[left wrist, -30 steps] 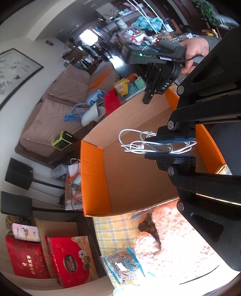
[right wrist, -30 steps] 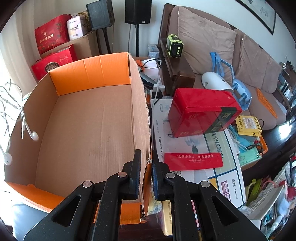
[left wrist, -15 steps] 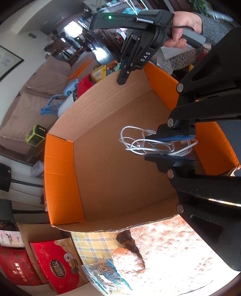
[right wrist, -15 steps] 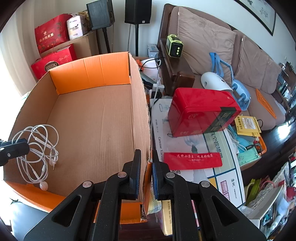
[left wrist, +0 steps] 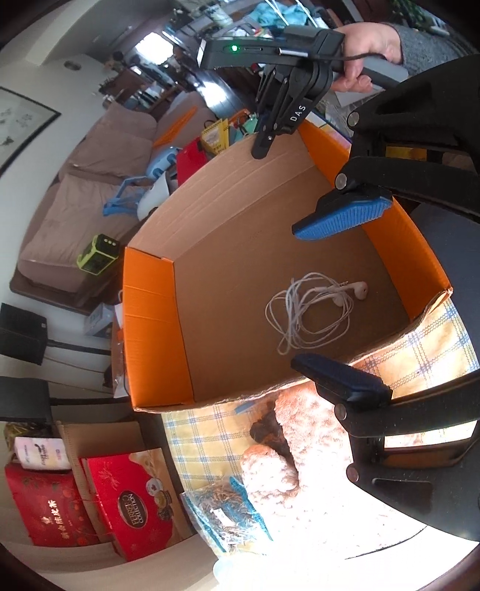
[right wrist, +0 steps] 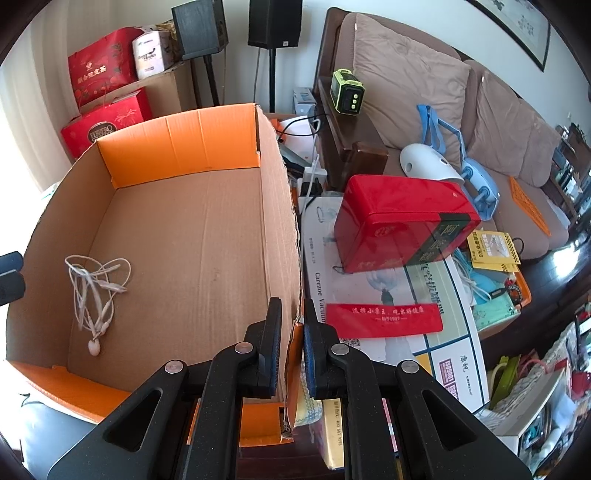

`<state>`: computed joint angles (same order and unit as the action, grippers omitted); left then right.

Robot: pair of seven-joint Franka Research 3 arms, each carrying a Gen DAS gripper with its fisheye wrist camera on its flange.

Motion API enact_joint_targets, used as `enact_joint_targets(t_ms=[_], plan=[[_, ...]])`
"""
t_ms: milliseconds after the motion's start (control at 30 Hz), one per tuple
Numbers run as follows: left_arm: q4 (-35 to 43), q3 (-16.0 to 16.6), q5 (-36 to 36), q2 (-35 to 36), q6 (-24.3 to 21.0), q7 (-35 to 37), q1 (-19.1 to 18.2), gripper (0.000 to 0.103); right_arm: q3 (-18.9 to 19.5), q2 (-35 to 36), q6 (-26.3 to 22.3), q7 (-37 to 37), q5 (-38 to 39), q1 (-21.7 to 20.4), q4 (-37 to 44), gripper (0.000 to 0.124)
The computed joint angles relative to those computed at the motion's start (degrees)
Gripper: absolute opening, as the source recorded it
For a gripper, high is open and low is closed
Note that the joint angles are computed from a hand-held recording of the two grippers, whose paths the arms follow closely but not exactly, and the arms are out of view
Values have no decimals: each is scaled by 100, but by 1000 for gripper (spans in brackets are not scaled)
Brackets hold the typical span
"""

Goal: Organize objects
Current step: 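Open the left tool to drop the earphones into the box, then move the left tool back to the clear plastic cup on the table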

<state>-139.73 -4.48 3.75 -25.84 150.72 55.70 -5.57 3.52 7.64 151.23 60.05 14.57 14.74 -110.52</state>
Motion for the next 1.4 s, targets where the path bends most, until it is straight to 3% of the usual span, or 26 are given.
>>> enact_joint_targets(t_ms=[267,367,400,833,1400], plan=[[-312,104,155,-515,-138,-176,297,63,-6,14,12,11,-40,10,11,10],[-538,132,284,-818,-201,-336,528,83,2,5,54,0,-48,20,-7,10],[-640,130,343,-944,-203,-415,617,83,5,10,79,-15,-44,21,-6,10],[-1623,636,436,-2066,-574,-487,1327,83,-12,51,499,139,-463,146,-126,10],[-2317,834,177,-2390,-743,-458,1593,83,-1,140,430,127,-398,121,-27,10]])
